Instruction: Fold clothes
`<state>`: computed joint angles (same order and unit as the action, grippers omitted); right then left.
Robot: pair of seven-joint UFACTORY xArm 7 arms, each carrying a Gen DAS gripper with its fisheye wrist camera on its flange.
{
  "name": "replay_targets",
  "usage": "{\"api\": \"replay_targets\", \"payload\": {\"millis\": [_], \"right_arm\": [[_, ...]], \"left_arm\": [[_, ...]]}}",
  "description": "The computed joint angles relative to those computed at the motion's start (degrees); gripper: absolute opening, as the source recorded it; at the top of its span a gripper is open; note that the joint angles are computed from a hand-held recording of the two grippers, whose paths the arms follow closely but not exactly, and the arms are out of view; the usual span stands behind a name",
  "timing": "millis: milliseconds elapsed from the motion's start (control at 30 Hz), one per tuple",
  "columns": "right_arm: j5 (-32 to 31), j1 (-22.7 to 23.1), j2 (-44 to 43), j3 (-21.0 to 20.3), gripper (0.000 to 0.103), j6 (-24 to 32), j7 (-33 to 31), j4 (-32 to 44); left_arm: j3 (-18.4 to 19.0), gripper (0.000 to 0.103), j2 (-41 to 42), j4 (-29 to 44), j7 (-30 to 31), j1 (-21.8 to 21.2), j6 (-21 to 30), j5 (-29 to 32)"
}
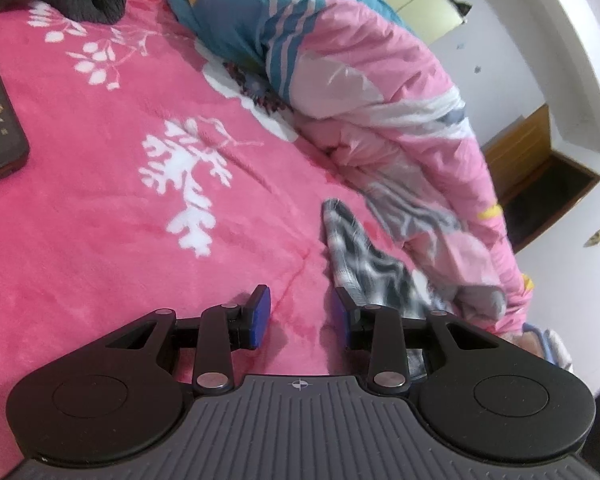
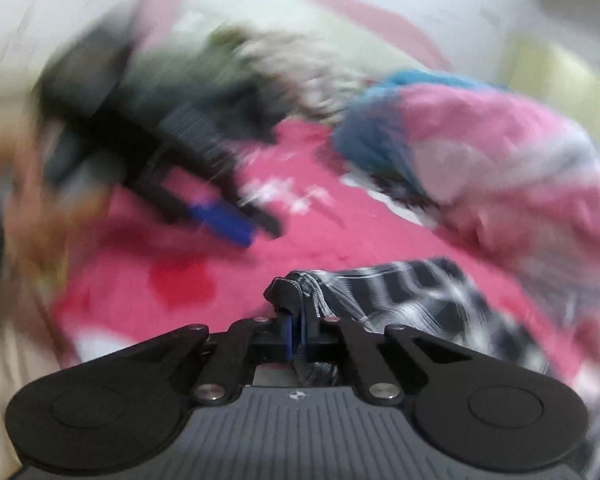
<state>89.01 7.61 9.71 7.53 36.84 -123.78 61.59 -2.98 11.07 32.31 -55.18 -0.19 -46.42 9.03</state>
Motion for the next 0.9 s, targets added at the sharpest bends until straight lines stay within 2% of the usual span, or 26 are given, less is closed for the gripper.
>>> {"api": "replay_targets", "payload": {"millis": [100,233,467,700,900], "right_arm": [[-2.6,-2.8,3.0,-1.3,0.002,6.5,14.1,4.8],[-4.4,-5.8,6.5,-1.0,0.003,11.8,24.4,9.0],[-5.4,-8.7,9.8,0.5,0.003,15.2,30.1,12.0],[-5.3,-10.2,11.3,1.3,0.003,17.5,30.3,13.0],[-4.8,-11.4,12.8,1.7,0.003,20.0,30.8,14.0]], "left_arm": [[0.1,0.033,0.2,0.0,1.7,-0.2,-1.7,0.7],[-0.1,0.034,0.1,1.3,6.4,-1.0,-1.4,3.0],[-1.1,0.036,0.9,4.8,17.2,-4.5,2.2,0.9],[-1.7,0.036,1.8,5.7,19.6,-4.9,1.6,0.4],[-1.9,0.035,1.8,7.5,23.6,-6.5,6.6,-2.2]]}}
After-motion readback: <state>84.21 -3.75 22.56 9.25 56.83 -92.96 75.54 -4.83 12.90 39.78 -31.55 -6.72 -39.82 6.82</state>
